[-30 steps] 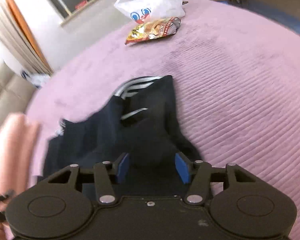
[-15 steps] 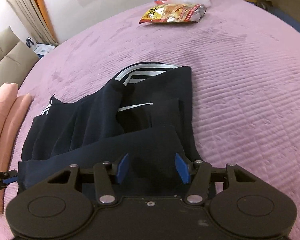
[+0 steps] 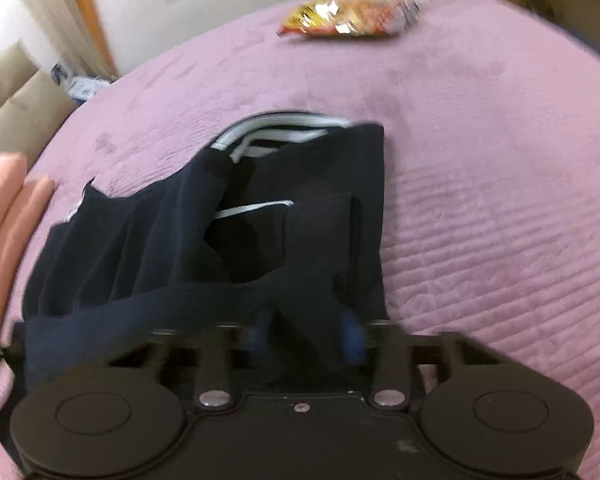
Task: Fold large clothes
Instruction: 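Lift the hem and fold it toward the hood with both grippers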
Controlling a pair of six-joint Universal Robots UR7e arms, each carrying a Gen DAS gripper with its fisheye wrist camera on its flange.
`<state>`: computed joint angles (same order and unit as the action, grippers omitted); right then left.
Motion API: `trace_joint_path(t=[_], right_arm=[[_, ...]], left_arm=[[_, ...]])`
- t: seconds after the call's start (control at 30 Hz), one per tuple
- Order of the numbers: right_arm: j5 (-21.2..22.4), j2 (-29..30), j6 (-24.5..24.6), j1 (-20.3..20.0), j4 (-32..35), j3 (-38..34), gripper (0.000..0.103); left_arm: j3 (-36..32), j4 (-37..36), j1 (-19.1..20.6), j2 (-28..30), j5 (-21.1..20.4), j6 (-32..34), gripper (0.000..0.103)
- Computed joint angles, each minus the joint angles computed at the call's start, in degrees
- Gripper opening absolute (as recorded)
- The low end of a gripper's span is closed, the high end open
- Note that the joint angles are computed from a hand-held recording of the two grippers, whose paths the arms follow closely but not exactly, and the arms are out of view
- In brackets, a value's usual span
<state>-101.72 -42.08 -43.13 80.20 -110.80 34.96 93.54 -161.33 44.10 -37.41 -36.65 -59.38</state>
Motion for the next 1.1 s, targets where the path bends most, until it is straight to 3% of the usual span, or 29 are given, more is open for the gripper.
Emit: trace_joint_path(t=[0.1,0.27,0.5,0.6,0.77,0.87,1.0,1.07,1.1], right_arm=[[1.28,-4.23,-3.81,-0.04,-5.22,7.02,0.010],[1.09,-10.85,-11.43,0.68,-17.02,18.61,0.006],[7.69,-15.10,-10.89,0.65,-18.00,21.62,0.006],[8.28,-14.69,-11.00,1.10,-15.85,20.04,0.006],[3.85,-11.10,-8.37,0.67,-12.81,16.80,0.006],[1.64,-7.83,-6.54,0.13,-9.50,12.92,0.007],[0.80,-2.54,-1.33,-0.40,1.78,2.61,0.024],[1.03,-1.11,-0.68,-0.53,3.85,-0.20,0.026],[0.91,-0.70,-0.67,-0.51,4.01,-0.94,0.032]], left_arm=[[-1.14,1.27,-2.03,1.12,2.24,3.41,0.006],[-1.00,1.78,-5.69,1.00,5.62,3.48,0.006],[-2.01,-6.11,-8.06,1.49,8.03,9.38,0.006],[-2.59,-9.98,-7.67,1.84,7.94,12.04,0.006],[-2.32,-2.13,-4.55,1.57,5.60,5.36,0.007],[-0.98,-5.04,-2.35,1.88,2.26,3.99,0.008],[0.04,-12.70,-0.95,2.62,-0.50,5.45,0.015],[0.47,-15.43,-0.71,2.95,-1.19,5.48,0.020],[0.62,-16.45,-0.44,3.00,-1.91,5.60,0.025]])
